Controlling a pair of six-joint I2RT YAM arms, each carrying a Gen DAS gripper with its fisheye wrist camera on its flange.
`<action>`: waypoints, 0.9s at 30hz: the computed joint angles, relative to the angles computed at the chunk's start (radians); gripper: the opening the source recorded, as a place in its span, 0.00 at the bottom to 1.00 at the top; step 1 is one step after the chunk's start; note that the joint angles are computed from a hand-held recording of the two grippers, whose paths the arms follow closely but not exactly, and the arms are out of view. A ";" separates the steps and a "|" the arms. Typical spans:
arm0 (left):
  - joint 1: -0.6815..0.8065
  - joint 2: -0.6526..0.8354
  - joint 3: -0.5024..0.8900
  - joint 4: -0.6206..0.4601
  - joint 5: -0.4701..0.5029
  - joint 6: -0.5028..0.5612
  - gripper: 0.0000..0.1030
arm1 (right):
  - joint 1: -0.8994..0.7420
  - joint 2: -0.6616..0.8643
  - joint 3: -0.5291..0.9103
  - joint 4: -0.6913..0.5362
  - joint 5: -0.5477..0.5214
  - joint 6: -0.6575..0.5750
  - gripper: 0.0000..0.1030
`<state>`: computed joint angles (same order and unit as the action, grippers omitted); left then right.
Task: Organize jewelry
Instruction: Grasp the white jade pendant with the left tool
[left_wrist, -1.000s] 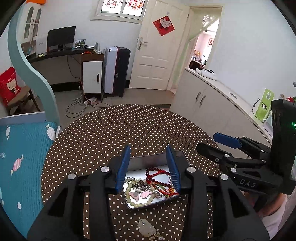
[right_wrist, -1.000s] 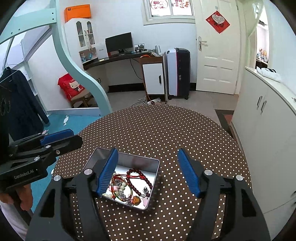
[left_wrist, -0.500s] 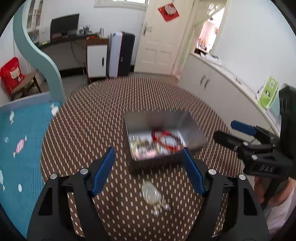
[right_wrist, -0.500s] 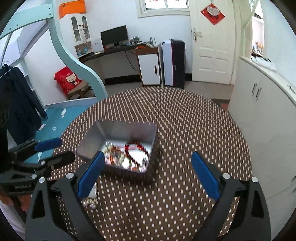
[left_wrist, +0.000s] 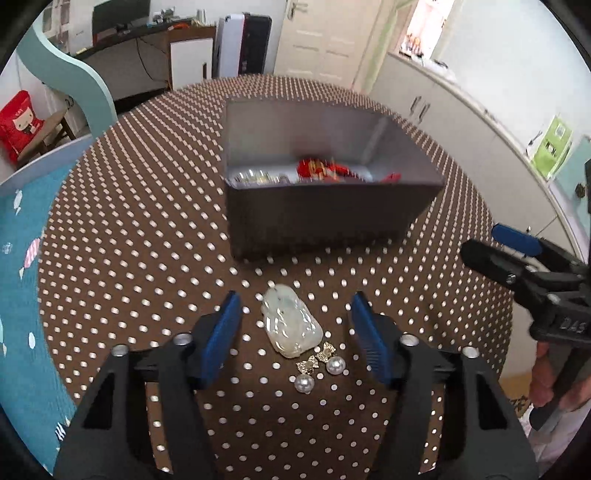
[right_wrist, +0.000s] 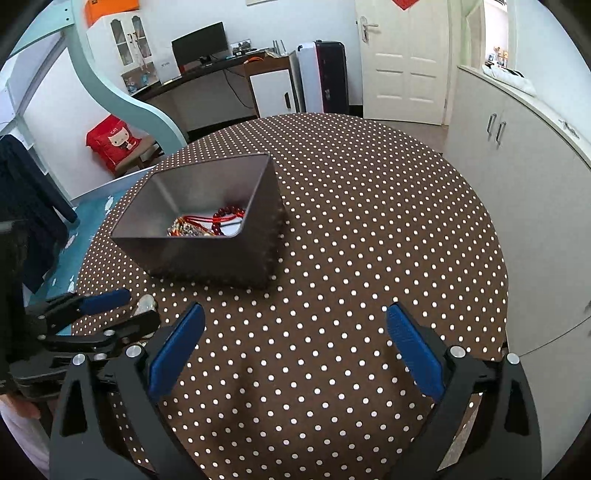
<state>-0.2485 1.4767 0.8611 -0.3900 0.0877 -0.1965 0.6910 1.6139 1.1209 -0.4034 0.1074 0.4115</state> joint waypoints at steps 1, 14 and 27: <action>-0.016 0.010 -0.003 0.011 -0.027 0.006 0.50 | 0.002 -0.003 -0.003 0.000 0.002 -0.001 0.92; 0.032 -0.007 0.006 -0.033 -0.053 0.043 0.26 | 0.057 0.014 -0.004 0.033 -0.047 -0.007 0.92; 0.162 -0.250 -0.128 -0.104 0.043 0.080 0.26 | 0.211 0.156 0.100 0.019 -0.049 -0.108 0.49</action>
